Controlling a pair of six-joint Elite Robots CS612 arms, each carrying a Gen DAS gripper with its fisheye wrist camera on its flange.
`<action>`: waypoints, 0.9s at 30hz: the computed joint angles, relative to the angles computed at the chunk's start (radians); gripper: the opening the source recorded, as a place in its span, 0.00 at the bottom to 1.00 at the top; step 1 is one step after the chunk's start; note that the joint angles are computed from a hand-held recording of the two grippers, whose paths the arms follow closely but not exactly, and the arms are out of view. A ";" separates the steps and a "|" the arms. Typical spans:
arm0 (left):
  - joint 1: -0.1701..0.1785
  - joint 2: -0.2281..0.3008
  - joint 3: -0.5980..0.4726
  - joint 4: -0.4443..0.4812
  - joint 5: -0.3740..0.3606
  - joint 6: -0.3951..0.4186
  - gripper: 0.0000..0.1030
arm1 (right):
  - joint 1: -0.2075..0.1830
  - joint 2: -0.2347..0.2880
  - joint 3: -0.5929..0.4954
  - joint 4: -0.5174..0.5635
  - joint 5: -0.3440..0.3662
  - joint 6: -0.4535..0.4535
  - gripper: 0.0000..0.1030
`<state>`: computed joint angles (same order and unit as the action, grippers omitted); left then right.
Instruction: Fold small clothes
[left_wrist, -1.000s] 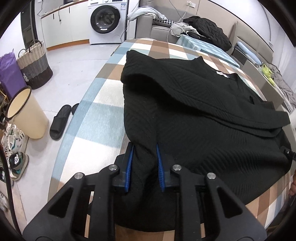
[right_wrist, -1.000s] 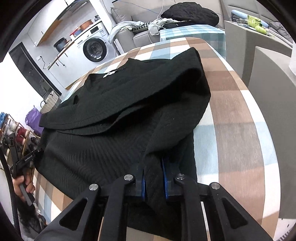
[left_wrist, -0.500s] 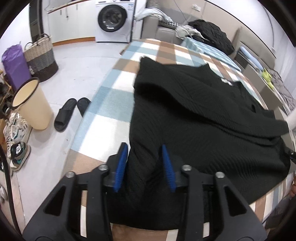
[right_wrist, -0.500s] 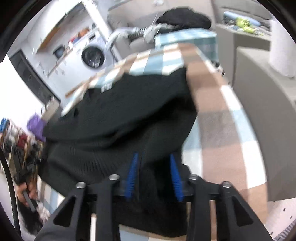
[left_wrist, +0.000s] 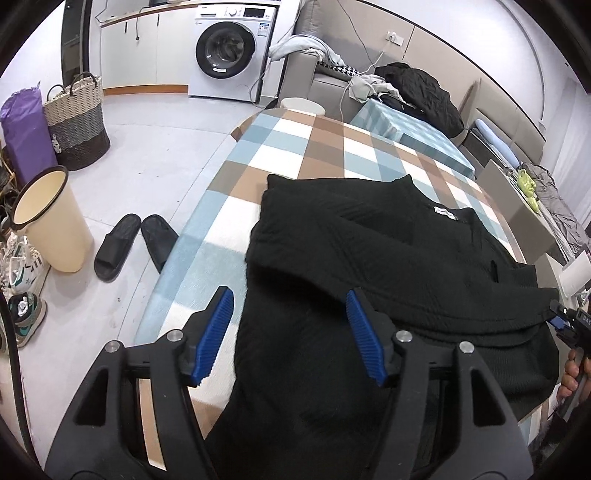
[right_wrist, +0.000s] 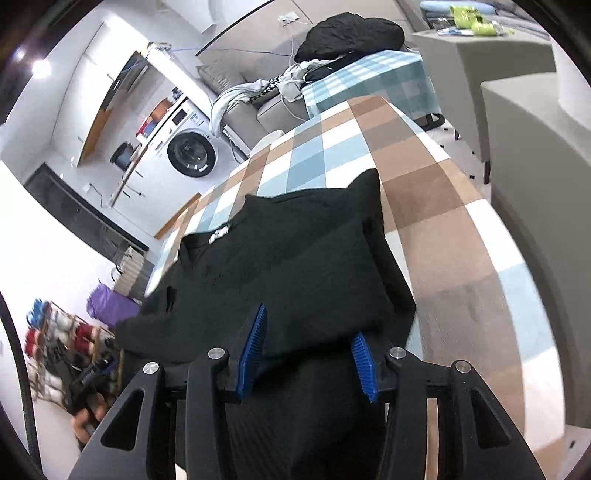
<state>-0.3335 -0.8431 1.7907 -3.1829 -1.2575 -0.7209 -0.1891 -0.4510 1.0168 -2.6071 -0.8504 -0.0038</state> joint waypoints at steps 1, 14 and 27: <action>0.002 0.006 -0.011 0.006 -0.005 0.002 0.59 | 0.000 0.010 -0.016 -0.003 0.017 0.017 0.44; 0.037 0.051 -0.092 0.039 -0.043 -0.008 0.56 | -0.001 0.038 -0.069 0.018 0.033 0.071 0.44; 0.042 0.069 -0.130 -0.065 -0.043 0.021 0.07 | 0.001 0.055 -0.107 -0.073 0.033 0.142 0.02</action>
